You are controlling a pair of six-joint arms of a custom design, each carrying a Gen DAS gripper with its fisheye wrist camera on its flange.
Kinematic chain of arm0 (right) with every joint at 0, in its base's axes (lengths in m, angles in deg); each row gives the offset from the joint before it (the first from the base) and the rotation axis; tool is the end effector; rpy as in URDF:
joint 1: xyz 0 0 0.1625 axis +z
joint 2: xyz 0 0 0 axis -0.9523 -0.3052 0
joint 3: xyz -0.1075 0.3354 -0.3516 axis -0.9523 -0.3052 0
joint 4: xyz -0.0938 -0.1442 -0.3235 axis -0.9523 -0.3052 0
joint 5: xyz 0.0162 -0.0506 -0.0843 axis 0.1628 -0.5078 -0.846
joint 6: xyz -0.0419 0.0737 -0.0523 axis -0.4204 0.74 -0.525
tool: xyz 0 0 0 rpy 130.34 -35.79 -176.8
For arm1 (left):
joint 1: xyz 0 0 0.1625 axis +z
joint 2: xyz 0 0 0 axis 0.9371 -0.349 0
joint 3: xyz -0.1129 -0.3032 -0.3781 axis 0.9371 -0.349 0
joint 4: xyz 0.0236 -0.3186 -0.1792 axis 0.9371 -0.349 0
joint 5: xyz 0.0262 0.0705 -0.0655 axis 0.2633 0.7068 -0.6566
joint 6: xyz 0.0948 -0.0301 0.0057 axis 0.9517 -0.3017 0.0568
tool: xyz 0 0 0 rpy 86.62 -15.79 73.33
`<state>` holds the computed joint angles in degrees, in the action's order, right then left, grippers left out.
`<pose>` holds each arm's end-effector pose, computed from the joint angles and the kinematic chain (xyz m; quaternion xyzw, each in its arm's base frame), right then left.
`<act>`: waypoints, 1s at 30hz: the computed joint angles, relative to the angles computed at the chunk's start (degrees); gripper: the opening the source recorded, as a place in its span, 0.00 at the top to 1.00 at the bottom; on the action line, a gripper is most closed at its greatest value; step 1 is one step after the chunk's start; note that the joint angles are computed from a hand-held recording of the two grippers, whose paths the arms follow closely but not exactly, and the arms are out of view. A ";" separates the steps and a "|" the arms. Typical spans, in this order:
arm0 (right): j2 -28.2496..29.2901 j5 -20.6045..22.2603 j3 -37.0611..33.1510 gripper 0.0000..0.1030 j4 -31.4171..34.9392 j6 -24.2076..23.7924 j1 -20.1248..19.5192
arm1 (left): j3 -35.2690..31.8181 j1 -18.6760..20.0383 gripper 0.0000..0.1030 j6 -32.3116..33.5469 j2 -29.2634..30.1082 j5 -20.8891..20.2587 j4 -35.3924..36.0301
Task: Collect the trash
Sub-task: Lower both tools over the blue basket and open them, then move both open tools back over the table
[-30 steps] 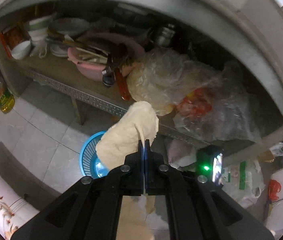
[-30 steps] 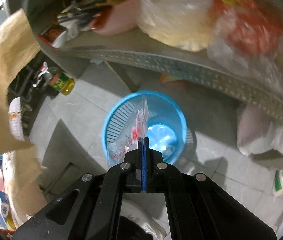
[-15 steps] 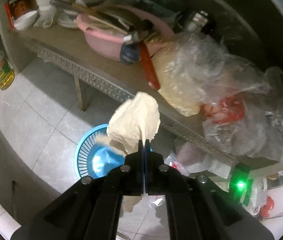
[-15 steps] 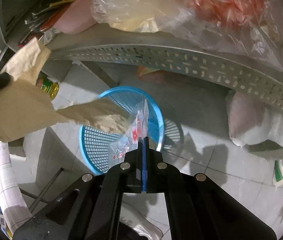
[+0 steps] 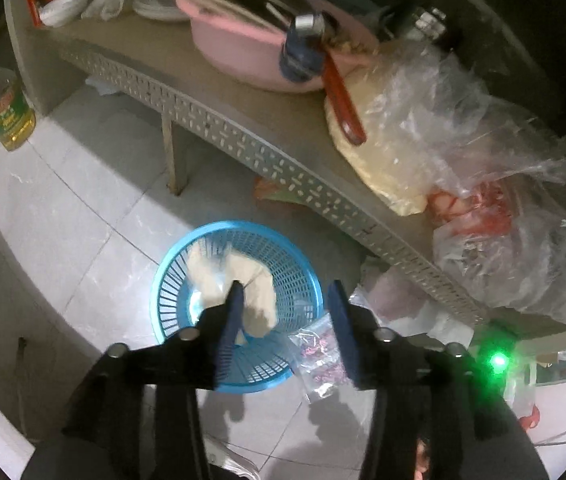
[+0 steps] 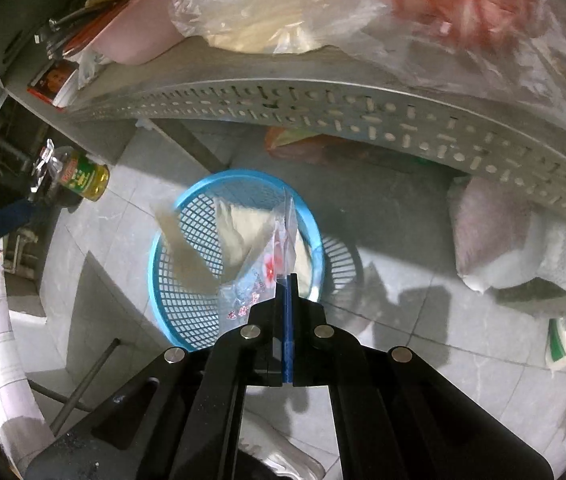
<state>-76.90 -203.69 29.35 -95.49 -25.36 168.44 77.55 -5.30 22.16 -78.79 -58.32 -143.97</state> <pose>0.1544 -0.6976 0.0853 -0.0980 -0.9376 0.2154 0.2549 -0.2019 -0.8314 0.1564 0.1123 0.9637 -0.1245 0.2076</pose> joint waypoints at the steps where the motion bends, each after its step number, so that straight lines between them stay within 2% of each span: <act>1: 0.26 0.01 -0.43 1.00 0.17 -0.21 -0.04 | 0.11 -0.18 0.54 0.13 -0.43 0.12 0.04; 6: 2.86 -0.02 -4.75 0.99 1.27 -1.84 0.46 | 2.25 -1.11 0.45 0.13 -4.41 -0.34 0.04; 8: 4.31 0.30 -6.91 0.92 1.69 -2.66 0.42 | 3.74 -1.67 0.44 0.25 -6.12 0.28 -0.29; 10: 5.87 0.17 -8.98 0.51 2.66 -3.58 0.24 | 6.54 -2.41 0.44 0.66 -8.65 1.81 -1.61; 11: 6.60 -0.97 -9.82 0.45 3.23 -3.52 0.38 | 8.08 -2.76 0.43 0.95 -9.88 2.44 -2.60; 14: 7.49 -4.12 -9.77 0.44 2.60 -4.58 0.89 | 12.78 -3.83 0.41 1.85 -14.18 4.59 -4.58; 19: 5.51 -3.90 -4.92 0.43 -0.10 -4.90 1.20 | 20.77 -5.40 0.34 2.94 -22.27 8.68 -6.75; 24: 3.40 -3.35 -2.14 0.42 -1.30 -4.29 2.29 | 29.35 -6.98 0.26 0.64 -31.86 14.83 -8.84; 30: 1.10 0.43 -2.89 0.35 -0.36 -8.12 6.39 | 36.28 -8.62 0.20 -5.54 -43.22 23.57 -8.84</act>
